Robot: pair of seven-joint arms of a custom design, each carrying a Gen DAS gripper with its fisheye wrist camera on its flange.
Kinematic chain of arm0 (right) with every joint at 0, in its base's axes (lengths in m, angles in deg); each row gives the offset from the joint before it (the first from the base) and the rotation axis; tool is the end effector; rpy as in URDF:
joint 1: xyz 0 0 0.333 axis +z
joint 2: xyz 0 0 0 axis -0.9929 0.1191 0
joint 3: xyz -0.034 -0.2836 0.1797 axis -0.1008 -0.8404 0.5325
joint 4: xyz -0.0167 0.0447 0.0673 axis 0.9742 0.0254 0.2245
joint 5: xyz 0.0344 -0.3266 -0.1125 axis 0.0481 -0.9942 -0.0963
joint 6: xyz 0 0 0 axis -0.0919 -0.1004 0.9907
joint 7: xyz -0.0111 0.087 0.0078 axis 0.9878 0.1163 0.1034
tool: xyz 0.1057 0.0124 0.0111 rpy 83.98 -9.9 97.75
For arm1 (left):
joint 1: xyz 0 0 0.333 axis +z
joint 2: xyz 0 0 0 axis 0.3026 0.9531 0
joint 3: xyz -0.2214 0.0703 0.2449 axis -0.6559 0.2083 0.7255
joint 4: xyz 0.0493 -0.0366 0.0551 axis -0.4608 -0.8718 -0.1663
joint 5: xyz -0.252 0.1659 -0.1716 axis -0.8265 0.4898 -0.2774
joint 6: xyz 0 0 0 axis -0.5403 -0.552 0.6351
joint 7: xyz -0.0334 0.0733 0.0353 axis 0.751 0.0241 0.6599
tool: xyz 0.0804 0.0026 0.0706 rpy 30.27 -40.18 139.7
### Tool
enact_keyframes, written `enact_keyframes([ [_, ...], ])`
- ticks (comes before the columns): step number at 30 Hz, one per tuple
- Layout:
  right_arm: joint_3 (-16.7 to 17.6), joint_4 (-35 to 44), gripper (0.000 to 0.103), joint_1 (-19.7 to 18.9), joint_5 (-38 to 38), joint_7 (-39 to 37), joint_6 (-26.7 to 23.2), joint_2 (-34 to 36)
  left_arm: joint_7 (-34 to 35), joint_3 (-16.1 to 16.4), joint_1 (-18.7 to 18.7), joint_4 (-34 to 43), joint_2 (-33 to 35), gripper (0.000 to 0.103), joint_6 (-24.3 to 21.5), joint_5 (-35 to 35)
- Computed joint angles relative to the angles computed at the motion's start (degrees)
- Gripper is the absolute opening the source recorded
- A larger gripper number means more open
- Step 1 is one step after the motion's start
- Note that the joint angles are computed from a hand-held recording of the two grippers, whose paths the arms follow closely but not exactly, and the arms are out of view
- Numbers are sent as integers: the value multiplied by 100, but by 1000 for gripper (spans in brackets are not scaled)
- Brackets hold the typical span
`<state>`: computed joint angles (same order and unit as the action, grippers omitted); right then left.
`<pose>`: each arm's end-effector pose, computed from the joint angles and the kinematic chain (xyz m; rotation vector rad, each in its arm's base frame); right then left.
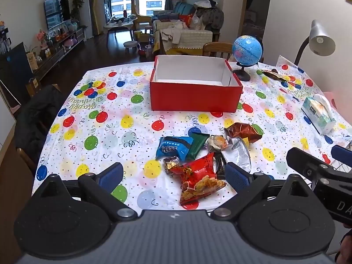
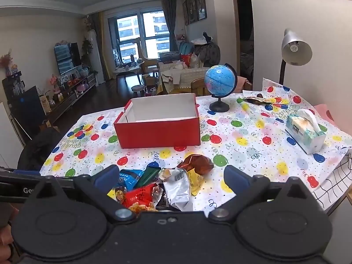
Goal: Organize snacks
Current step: 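Move both tools toward the snack pile in front of the red box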
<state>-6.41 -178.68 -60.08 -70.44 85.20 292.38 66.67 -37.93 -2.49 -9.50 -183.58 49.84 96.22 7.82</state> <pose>0.4511 0.2475 0.4254 -1.7610 1.2947 -0.5522 0.4078 -0.3630 0.4407 -1.9976 1.4559 -0.5985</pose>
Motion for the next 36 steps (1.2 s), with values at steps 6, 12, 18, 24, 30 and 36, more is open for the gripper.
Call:
enact_keyframes([
  [6, 23, -9, 101, -93, -167, 173, -125, -136, 24, -21, -48, 111, 35, 100, -108, -28],
  [12, 45, -49, 101, -234, -506, 417, -102, -181, -22, -20, -71, 113, 19, 100, -121, -11],
  [18, 10, -50, 101, -198, -501, 416, -105, -188, -73, -26, -83, 123, 9, 100, -107, 60],
  [24, 3, -89, 101, -217, -549, 451, -80, -256, -128, -35, -108, 151, 12, 100, -154, 135],
  [30, 5, -115, 101, -298, -755, 583, -64, -290, -207, -50, -126, 133, -17, 100, -210, 186],
  [36, -13, -129, 101, -355, -952, 706, -66, -341, -237, -68, -140, 135, -30, 100, -262, 200],
])
